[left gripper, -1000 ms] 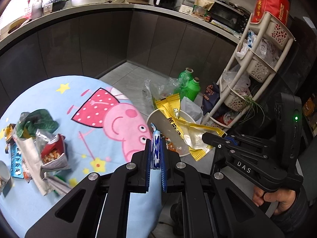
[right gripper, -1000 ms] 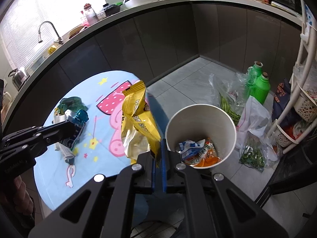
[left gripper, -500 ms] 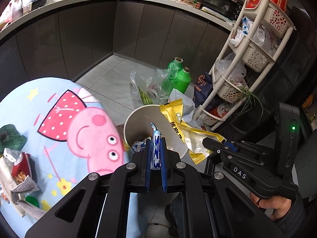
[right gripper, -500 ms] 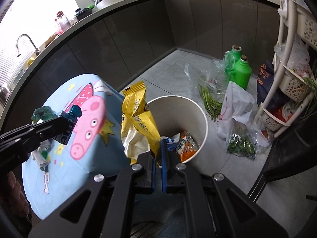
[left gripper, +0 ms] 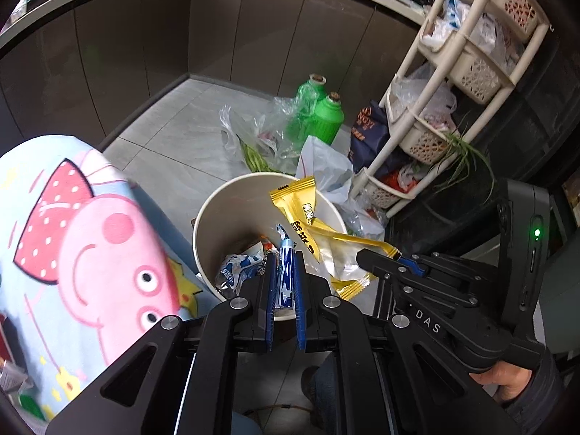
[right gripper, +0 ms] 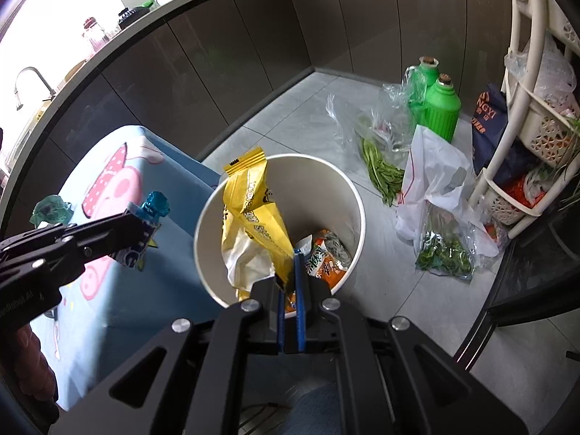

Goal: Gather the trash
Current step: 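Open the right tool to drop the yellow wrapper while the left tool drops the packet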

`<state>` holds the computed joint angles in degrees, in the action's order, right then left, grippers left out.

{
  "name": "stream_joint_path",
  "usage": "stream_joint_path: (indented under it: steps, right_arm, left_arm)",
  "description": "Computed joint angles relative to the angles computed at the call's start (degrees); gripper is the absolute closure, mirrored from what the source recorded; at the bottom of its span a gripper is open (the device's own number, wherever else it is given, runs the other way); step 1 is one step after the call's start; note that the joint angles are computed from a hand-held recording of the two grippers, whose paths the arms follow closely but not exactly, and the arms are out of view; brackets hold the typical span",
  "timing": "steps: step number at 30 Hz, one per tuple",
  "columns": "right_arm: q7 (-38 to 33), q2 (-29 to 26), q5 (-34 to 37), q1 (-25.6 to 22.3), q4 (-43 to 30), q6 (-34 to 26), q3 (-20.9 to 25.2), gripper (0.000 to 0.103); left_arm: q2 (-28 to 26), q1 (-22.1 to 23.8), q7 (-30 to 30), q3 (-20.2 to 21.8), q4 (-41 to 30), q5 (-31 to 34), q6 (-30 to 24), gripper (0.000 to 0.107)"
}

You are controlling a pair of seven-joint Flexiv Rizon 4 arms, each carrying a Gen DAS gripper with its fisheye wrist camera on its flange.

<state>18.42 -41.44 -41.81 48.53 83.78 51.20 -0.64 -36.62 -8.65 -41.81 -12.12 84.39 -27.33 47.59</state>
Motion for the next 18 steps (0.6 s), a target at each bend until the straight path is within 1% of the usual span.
stream_joint_path:
  steps: [8, 18]
  right_arm:
    - [-2.17, -1.96, 1.28, -1.85, 0.57, 4.28, 0.12, 0.096]
    - [-4.46, -3.06, 3.97, -2.10, 1.13, 6.53, -0.53, 0.093]
  left_arm:
    - [-3.37, -1.59, -2.82, 1.14, -3.65, 3.26, -0.86, 0.098]
    - [-5.59, -2.61, -5.66, 1.88, -6.24, 6.28, -0.96, 0.097]
